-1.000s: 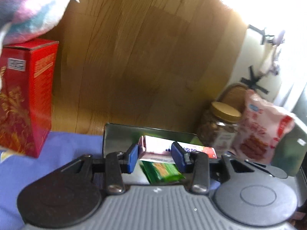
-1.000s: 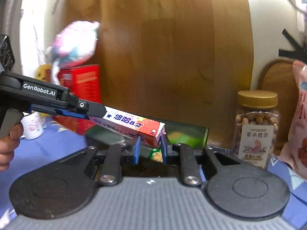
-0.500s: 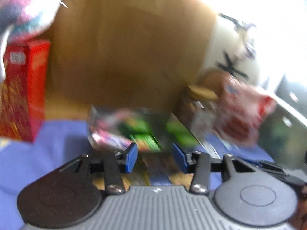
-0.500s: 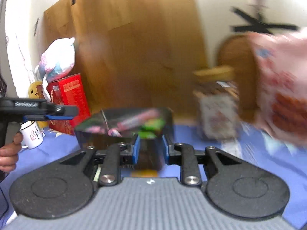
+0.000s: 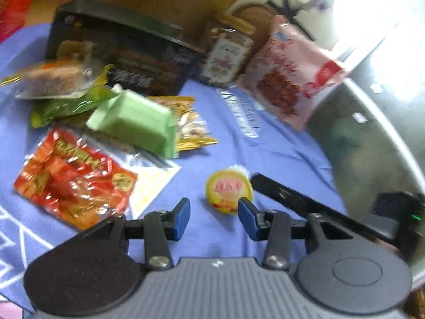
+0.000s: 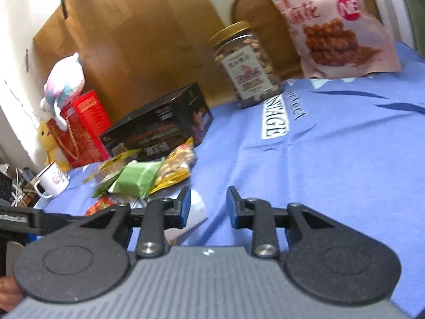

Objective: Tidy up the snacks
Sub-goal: 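Grasp the yellow-lidded cup with the left tool and drop it into the tin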

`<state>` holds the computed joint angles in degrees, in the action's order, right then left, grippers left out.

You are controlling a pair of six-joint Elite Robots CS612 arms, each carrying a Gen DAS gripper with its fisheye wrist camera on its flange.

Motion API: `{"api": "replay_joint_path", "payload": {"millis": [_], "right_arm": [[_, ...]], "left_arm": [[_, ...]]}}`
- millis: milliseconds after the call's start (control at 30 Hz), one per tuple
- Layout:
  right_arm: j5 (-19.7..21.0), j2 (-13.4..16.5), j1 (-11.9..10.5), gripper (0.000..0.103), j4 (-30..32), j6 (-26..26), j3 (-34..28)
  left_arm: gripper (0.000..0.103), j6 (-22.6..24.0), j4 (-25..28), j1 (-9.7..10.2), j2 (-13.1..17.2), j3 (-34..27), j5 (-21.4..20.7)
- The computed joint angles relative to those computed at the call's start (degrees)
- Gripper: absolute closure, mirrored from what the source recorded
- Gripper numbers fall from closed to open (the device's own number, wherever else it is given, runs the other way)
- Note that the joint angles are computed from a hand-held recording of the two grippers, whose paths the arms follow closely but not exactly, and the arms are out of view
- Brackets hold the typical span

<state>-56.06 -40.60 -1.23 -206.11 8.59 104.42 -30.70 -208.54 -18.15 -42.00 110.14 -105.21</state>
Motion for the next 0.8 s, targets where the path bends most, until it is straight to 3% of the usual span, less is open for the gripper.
{"api": "replay_joint_path", "payload": {"millis": [100, 200, 267, 367, 467, 567, 667, 700, 767, 800], "right_arm": [[4.31, -1.05, 0.03, 0.070, 2.06, -2.82, 1.64], [5.83, -1.53, 0.43, 0.068, 0.20, -8.44, 3.31], [3.76, -1.62, 0.76, 0.056, -1.30, -11.17, 3.72], [1.94, -1.40, 0.88, 0.054, -0.96, -12.95, 2.83], [0.80, -1.05, 1.37, 0.043, 1.29, -15.06, 0.85], [-0.14, -0.59, 2.01, 0.042, 3.77, -17.82, -1.02], [-0.76, 0.10, 2.67, 0.041, 6.92, -19.02, -2.97], [-0.69, 0.29, 2.76, 0.042, 7.73, -19.16, -3.35], [-1.43, 0.63, 3.18, 0.056, 9.00, -19.03, -3.94], [-2.45, 0.70, 3.40, 0.056, 7.42, -18.93, -3.65]], "left_arm": [[0.064, -2.44, -1.46, 0.38, -0.21, 0.70, 1.58], [0.060, -3.86, -2.44, 1.06, -0.93, 1.23, 3.14], [0.060, -2.99, -1.63, 1.17, -1.48, 0.89, 3.71], [0.060, -0.61, -0.01, 0.82, -1.89, -0.17, 3.90], [0.055, 1.69, 1.59, 0.11, -1.78, -1.80, 4.88], [0.055, 3.94, 5.09, -0.62, -1.40, -3.70, 5.25], [0.066, 5.78, 8.48, -1.17, -0.87, -4.93, 6.14], [0.076, 6.02, 9.00, -0.95, -0.45, -5.33, 4.96], [0.080, 5.72, 7.32, -0.42, -0.06, -5.11, 3.82], [0.080, 5.26, 7.17, -0.03, -0.28, -4.77, 2.76]]}}
